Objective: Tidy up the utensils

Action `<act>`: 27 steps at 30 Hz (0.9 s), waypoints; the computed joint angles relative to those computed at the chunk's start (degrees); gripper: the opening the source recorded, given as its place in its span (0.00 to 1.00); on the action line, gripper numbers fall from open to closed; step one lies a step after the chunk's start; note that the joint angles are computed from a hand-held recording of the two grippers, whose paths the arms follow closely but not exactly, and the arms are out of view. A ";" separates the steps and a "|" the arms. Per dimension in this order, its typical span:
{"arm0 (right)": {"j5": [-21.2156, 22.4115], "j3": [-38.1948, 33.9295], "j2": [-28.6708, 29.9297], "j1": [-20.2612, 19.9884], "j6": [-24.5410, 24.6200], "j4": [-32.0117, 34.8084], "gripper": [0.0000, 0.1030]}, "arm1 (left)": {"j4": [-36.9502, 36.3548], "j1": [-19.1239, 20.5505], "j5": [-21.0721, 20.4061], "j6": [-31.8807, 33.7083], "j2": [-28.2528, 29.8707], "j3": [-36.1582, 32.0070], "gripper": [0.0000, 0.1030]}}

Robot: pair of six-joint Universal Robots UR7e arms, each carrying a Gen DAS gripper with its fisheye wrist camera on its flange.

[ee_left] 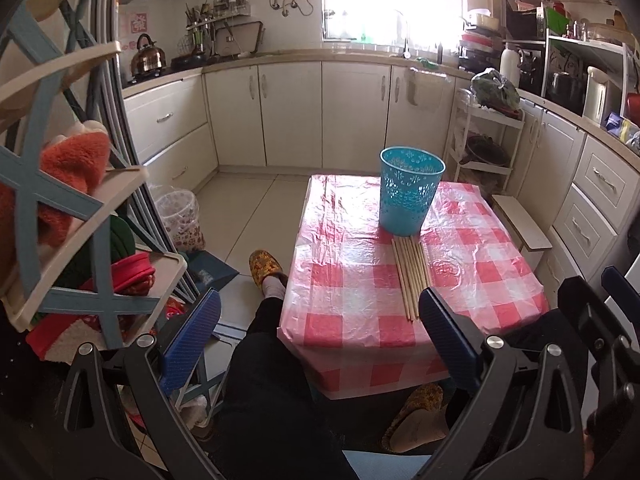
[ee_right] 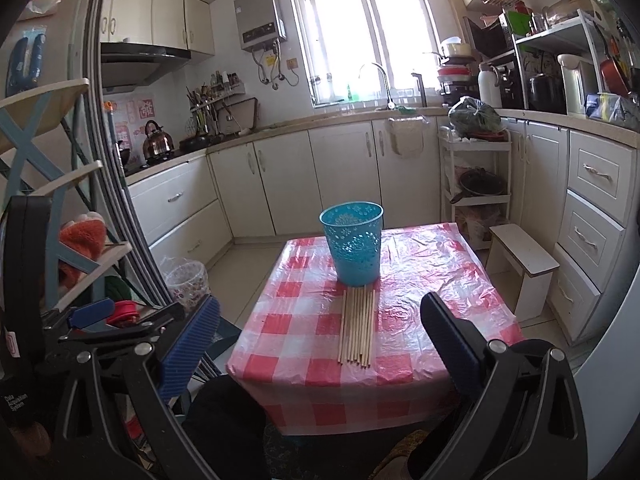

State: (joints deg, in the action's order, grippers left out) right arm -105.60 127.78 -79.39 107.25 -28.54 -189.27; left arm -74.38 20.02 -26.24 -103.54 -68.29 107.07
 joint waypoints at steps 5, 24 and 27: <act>-3.45 -7.80 8.99 -4.98 0.08 5.64 0.84 | -20.96 7.91 -0.66 17.81 1.78 2.11 0.92; -6.13 -33.90 32.35 -11.85 2.57 24.99 0.23 | -53.28 26.80 -7.50 46.15 15.61 -6.26 0.92; -5.35 -35.04 32.62 -12.20 3.10 25.83 0.23 | -54.30 27.92 -7.63 48.33 17.63 -8.57 0.92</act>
